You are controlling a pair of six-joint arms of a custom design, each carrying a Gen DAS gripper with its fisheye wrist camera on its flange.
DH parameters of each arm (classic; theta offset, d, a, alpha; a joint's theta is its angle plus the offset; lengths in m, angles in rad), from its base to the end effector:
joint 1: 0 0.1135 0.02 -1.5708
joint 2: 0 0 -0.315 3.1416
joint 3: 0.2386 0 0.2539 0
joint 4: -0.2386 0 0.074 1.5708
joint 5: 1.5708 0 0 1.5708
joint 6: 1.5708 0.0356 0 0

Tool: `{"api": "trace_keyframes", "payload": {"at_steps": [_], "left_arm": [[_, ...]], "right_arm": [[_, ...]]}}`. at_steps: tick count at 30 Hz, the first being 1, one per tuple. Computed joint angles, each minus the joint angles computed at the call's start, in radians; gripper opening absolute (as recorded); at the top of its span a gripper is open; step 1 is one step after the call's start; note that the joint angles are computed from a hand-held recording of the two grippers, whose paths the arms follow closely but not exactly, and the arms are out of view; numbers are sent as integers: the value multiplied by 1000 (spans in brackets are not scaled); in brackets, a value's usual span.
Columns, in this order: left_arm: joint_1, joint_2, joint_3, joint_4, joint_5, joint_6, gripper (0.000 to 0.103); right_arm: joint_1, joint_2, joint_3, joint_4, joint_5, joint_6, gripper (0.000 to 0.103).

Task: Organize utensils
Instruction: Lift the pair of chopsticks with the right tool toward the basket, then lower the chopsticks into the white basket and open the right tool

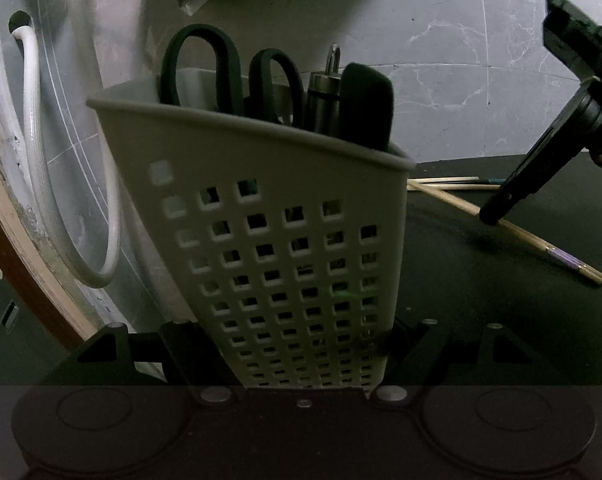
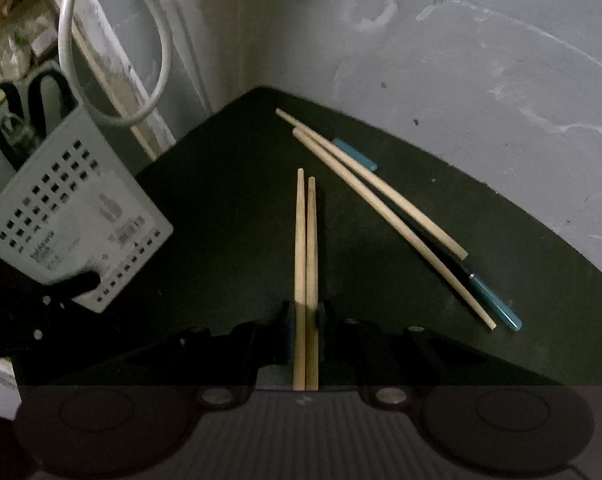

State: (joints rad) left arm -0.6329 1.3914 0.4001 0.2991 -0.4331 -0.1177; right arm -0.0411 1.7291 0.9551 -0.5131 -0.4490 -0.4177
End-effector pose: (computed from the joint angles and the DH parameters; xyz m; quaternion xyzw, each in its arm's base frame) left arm 0.1951 -0.1246 0.1820 0.1368 0.8780 0.0287 0.4577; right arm 0.3181 0.0024 0.1932 -0.2116 0.9422 0.1833 0.1843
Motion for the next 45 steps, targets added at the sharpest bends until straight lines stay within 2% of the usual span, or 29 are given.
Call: {"api": "trace_keyframes", "payload": {"at_steps": [9, 15, 24, 34, 45], "left_arm": [[-5, 10, -8, 24, -5, 9, 79], [-8, 19, -7, 33, -9, 9, 79], [2, 56, 3, 74, 9, 32, 79], [26, 124, 29, 135, 59, 72, 79], [75, 154, -1, 214, 108, 108, 79]], "right_arm": [[-43, -180, -217, 273, -127, 94, 13], [-52, -268, -337, 457, -169, 189, 13], [-88, -342, -437, 641, -233, 296, 13], [-130, -396, -461, 706, -264, 337, 13], [-140, -547, -370, 719, -319, 409, 13]]}}
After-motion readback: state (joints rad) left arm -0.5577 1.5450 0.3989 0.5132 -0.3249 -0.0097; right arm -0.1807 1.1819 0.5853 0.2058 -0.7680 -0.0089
